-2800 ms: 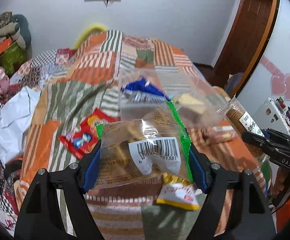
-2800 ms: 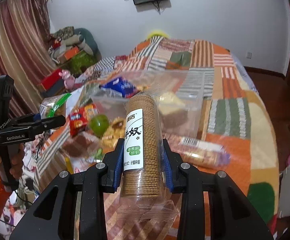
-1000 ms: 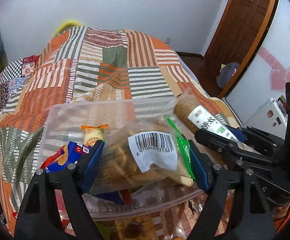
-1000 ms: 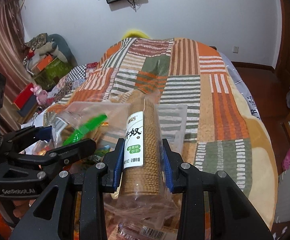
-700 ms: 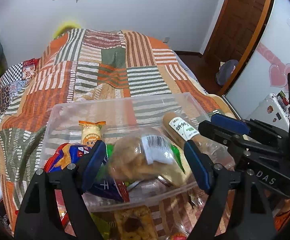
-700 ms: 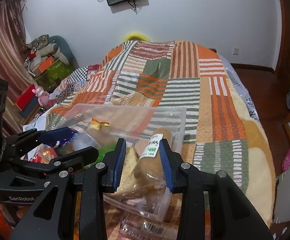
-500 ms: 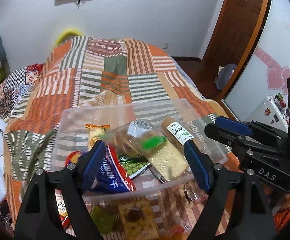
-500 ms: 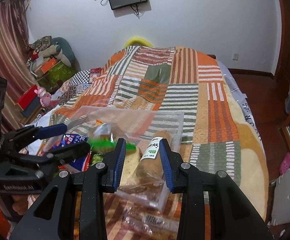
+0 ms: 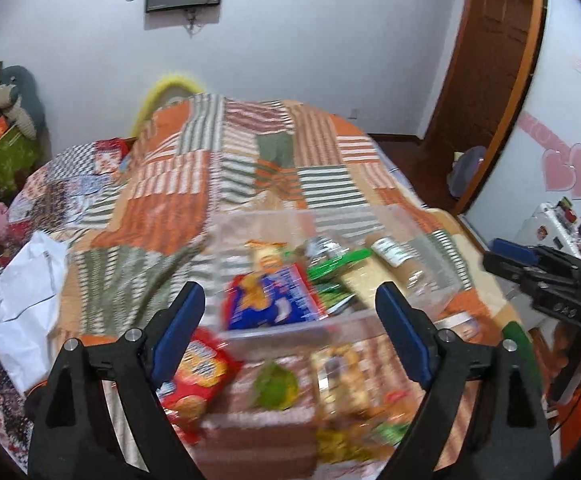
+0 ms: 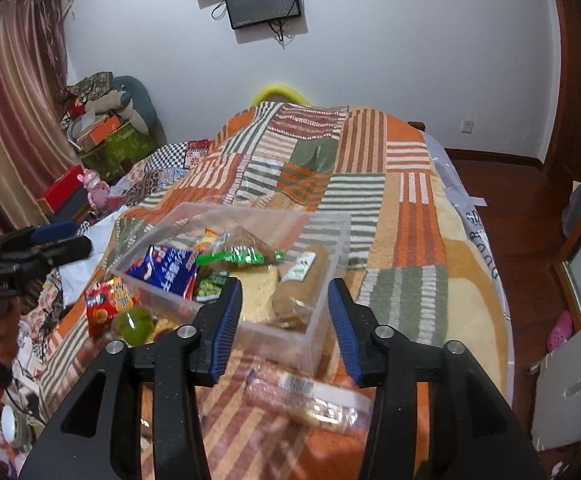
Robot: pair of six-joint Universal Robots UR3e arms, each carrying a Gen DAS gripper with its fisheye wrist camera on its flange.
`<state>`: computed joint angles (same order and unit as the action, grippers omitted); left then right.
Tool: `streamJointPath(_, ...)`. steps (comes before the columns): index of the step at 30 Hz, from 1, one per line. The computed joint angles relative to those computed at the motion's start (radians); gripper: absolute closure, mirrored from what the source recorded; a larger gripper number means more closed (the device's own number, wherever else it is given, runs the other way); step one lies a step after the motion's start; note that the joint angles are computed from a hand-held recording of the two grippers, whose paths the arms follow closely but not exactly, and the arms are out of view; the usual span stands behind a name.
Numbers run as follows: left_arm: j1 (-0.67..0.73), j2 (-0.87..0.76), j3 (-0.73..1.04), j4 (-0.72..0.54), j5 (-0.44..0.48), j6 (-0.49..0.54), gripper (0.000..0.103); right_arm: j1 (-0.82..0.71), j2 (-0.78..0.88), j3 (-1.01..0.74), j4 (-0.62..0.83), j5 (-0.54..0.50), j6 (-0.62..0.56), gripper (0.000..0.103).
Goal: Organize snacks
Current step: 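Grasp the red chip bag with the left tool while the right tool grasps the barcoded bread roll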
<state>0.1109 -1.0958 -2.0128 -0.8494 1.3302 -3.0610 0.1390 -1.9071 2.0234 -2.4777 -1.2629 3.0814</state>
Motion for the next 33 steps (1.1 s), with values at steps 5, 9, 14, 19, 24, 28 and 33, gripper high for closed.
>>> streamJointPath(5, 0.18, 0.113, -0.083, -0.123, -0.061, 0.123, 0.015, -0.007, -0.03, 0.064, 0.006, -0.011, -0.016, 0.053)
streamJointPath(9, 0.278, 0.142, -0.159, -0.155, -0.057, 0.22, 0.015, -0.025, -0.039, 0.12, 0.013, 0.003, -0.026, 0.052)
streamJointPath(14, 0.364, 0.123, -0.253, -0.129, -0.06, 0.303, 0.015, -0.04, 0.006, 0.15, 0.026, 0.016, -0.04, 0.052)
streamJointPath(19, 0.37, 0.019, -0.309, 0.015, -0.047, 0.286, 0.015, -0.039, 0.055, 0.149, 0.034, 0.018, -0.051, 0.052)
streamJointPath(24, 0.35, -0.071, -0.319, 0.081, -0.06, 0.279, 0.015, -0.016, 0.062, 0.158, 0.018, -0.003, -0.062, 0.041)
streamJointPath(28, 0.353, -0.06, -0.338, 0.048, -0.086, 0.302, 0.015, 0.01, 0.053, 0.159, 0.033, -0.025, -0.092, 0.033)
streamJointPath(33, 0.374, 0.036, -0.383, -0.041, -0.104, 0.352, 0.015, 0.048, 0.063, 0.15, 0.037, -0.057, -0.11, 0.027)
